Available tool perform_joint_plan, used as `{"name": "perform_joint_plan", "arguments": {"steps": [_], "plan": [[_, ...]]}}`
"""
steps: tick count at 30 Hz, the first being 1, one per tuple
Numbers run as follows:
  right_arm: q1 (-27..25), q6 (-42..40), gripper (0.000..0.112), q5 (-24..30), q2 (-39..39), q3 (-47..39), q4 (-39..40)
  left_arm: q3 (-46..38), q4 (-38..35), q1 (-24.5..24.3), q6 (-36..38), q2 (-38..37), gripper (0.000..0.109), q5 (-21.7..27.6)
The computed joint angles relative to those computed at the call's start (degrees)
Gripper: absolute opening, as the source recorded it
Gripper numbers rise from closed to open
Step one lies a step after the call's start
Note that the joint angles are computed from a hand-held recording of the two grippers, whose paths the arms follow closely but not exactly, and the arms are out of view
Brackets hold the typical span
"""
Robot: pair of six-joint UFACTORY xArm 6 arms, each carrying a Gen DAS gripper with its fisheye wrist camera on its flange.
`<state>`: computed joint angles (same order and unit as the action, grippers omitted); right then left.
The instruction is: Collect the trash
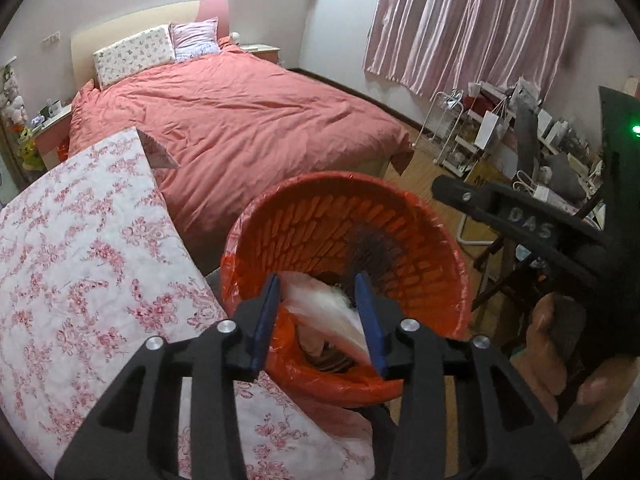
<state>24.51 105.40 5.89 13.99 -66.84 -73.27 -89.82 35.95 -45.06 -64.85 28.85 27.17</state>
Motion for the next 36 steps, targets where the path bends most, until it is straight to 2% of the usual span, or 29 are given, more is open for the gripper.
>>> {"name": "perform_joint_plan", "arguments": {"steps": [5, 7, 10, 14, 15, 17, 18, 20, 23, 29, 36], "plan": [[1.0, 4.9, 0.062, 3.1, -3.3, 2.4, -6.3, 4.8, 4.5, 0.3, -4.4, -3.8, 0.046, 0.6], [1.6, 6.8, 0.073, 5.3, -5.3, 3.3, -9.7, 8.7, 9.0, 0.2, -8.6, -7.2, 0.051, 0.8], [6.0, 11.0, 0.088, 13.2, -10.5, 6.8, -16.4, 14.8, 15.8, -0.5, -15.4, -13.0, 0.059, 2.1], [13.0, 9.5, 0.099, 25.0, -15.0, 10.2, -17.9, 23.1, 24.3, -2.8, -25.1, -21.7, 0.073, 6.7], [15.3, 8.8, 0.1, 28.3, -16.2, 11.3, -18.0, 25.3, 26.2, -3.7, -27.6, -23.9, 0.076, 8.2], [18.3, 8.2, 0.1, 32.1, -17.7, 12.7, -18.3, 29.4, 29.4, -5.8, -32.4, -28.2, 0.087, 12.1], [19.6, 7.9, 0.1, 33.6, -18.3, 13.4, -18.2, 31.4, 30.5, -7.0, -34.5, -30.2, 0.089, 14.1], [21.9, 8.8, 0.1, 34.6, -20.0, 15.2, -19.2, 35.0, 31.8, -9.5, -38.0, -34.0, 0.095, 18.1], [23.6, 11.4, 0.1, 33.6, -22.7, 17.8, -21.4, 40.0, 32.9, -13.8, -43.0, -39.0, 0.099, 24.8], [27.8, 18.9, 0.1, 34.7, -26.4, 21.8, -26.2, 45.3, 31.2, -23.2, -50.1, -44.7, 0.099, 38.2], [33.1, 14.9, 0.101, 41.8, -24.4, 20.2, -19.0, 42.8, 27.5, -31.9, -53.2, -42.9, 0.099, 53.4]]}}
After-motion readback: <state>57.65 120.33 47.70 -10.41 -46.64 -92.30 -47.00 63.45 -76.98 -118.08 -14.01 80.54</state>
